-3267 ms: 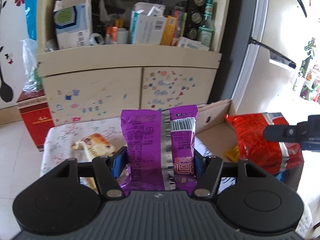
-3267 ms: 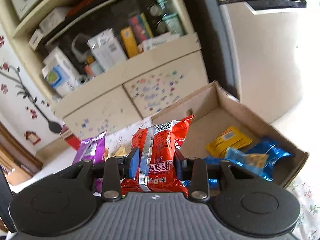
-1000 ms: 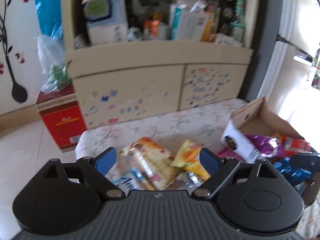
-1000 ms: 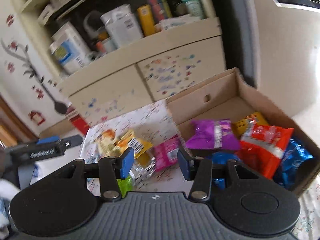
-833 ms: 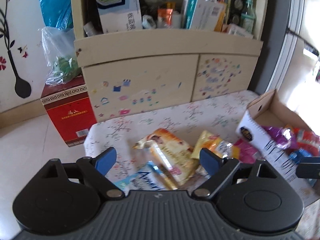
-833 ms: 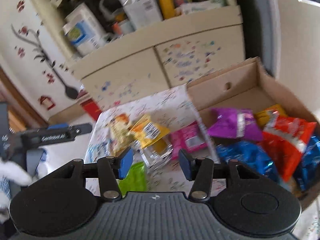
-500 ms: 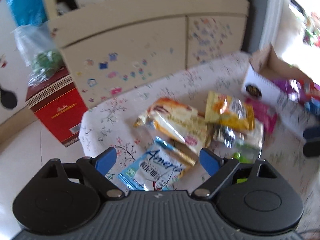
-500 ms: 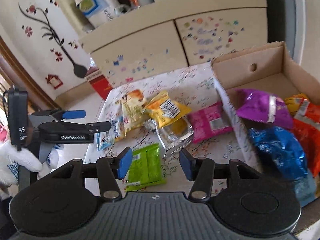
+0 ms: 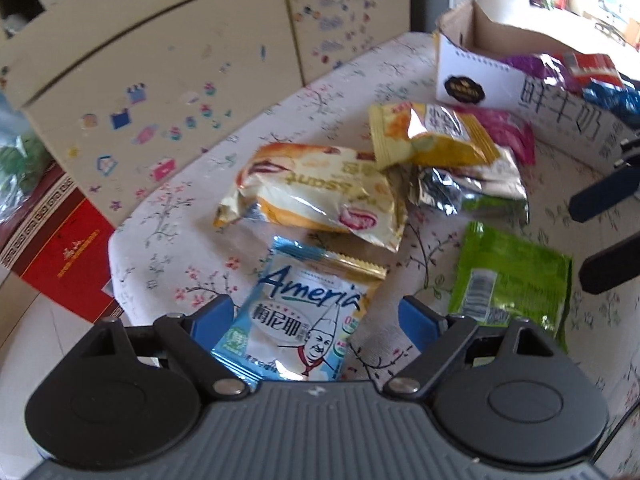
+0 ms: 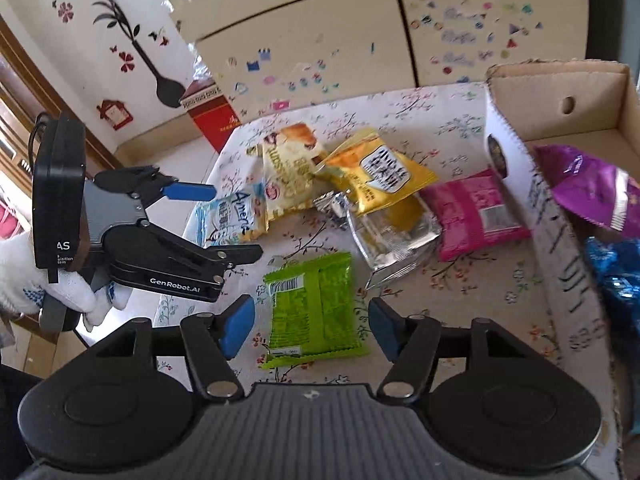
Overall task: Organize snacks
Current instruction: 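Move the left gripper onto the light-blue Ameria packet while the right lowers onto the green packet, then grasp the Ameria packet with the left gripper while the right grasps the green packet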
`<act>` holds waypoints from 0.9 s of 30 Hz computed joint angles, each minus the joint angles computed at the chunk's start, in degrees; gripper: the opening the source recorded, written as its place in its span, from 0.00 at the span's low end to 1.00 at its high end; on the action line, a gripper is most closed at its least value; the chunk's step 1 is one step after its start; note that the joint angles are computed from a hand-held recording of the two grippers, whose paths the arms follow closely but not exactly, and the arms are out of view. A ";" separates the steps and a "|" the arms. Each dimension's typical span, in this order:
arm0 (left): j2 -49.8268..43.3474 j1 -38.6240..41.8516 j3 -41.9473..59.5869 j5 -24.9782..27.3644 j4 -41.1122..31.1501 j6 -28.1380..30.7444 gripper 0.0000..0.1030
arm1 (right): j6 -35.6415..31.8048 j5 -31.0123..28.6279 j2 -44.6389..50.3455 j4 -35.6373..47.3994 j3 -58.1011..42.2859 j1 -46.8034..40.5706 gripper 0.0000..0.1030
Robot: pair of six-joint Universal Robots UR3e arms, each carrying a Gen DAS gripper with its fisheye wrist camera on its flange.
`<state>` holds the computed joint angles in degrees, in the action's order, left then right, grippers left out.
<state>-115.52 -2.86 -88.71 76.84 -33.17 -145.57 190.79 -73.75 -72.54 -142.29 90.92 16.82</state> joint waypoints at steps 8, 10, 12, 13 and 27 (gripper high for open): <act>-1.44 2.00 0.89 -3.43 -0.27 0.02 0.87 | -1.56 -1.72 3.61 1.20 -2.66 1.43 0.71; -1.42 2.37 0.79 -4.40 -0.69 0.18 0.87 | -1.99 -2.69 4.34 1.09 -3.18 2.32 0.73; -1.38 2.49 0.68 -4.75 -0.77 0.24 0.86 | -2.40 -2.81 4.97 1.13 -3.67 2.77 0.73; -1.33 2.53 0.64 -4.92 -0.93 0.25 0.86 | -2.58 -2.73 5.29 1.36 -4.10 2.98 0.74; -0.37 1.90 0.90 -5.61 -3.61 -1.29 0.73 | -7.77 -13.55 9.37 0.15 -7.88 9.21 0.65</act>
